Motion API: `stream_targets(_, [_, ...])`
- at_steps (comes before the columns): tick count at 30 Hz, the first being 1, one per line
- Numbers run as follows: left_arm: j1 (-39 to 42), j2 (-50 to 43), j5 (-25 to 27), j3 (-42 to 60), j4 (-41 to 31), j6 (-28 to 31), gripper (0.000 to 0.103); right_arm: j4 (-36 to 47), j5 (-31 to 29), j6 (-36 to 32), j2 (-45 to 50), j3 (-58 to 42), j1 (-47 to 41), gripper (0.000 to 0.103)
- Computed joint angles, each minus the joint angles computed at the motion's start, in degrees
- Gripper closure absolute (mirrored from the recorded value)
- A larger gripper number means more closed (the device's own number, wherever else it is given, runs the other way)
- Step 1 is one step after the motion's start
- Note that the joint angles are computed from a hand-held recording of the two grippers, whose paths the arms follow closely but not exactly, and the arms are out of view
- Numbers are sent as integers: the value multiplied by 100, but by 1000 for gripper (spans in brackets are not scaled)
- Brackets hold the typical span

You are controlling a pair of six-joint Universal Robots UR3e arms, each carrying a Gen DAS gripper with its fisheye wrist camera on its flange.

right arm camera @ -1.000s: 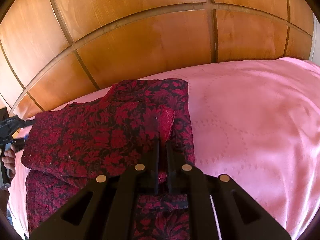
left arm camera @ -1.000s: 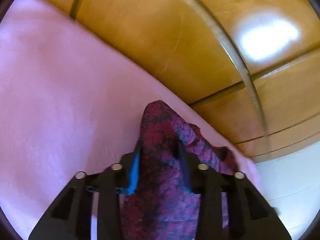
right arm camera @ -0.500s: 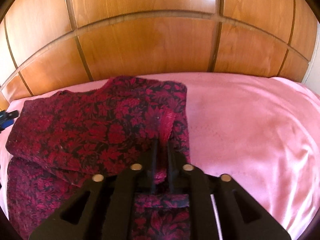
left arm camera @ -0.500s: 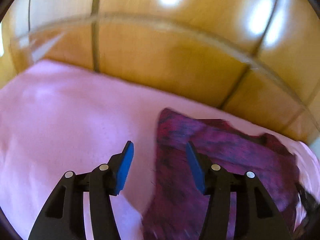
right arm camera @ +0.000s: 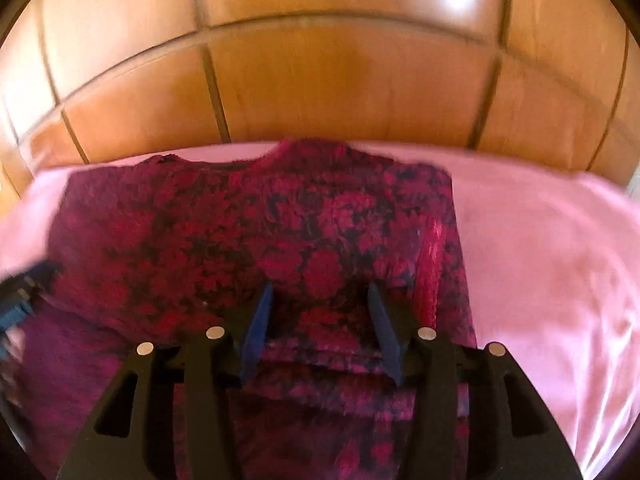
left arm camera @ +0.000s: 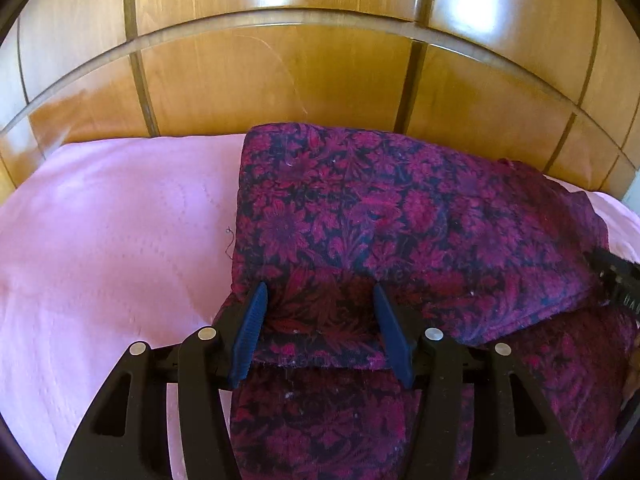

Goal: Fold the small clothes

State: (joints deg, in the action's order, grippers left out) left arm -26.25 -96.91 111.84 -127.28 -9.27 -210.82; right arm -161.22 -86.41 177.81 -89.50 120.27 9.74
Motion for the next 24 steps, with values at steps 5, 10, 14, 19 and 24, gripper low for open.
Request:
stream_targets(5, [-433,270,574,309,-867,-480,44,264,9,-19,-80,-136,-8,54])
stream_targets(10, [-1290,796,1222,334,-1584,-1351,36,537,78,78,-1006,233,-127,25])
stream_targets(14, [-2036,1186,1724,255,-2146,-1995,36,1084,194,113,-1780,639,-324,20])
stream_targets(19, [-2864,1304,2125,326,-2884,-2798,36,2026,438,-53,-2670,1156,-693,19])
stream_targets(24, [-3535,1350,2296,378,-3567,-3673,36,2766,538,-494,-3724,1681,-864,18])
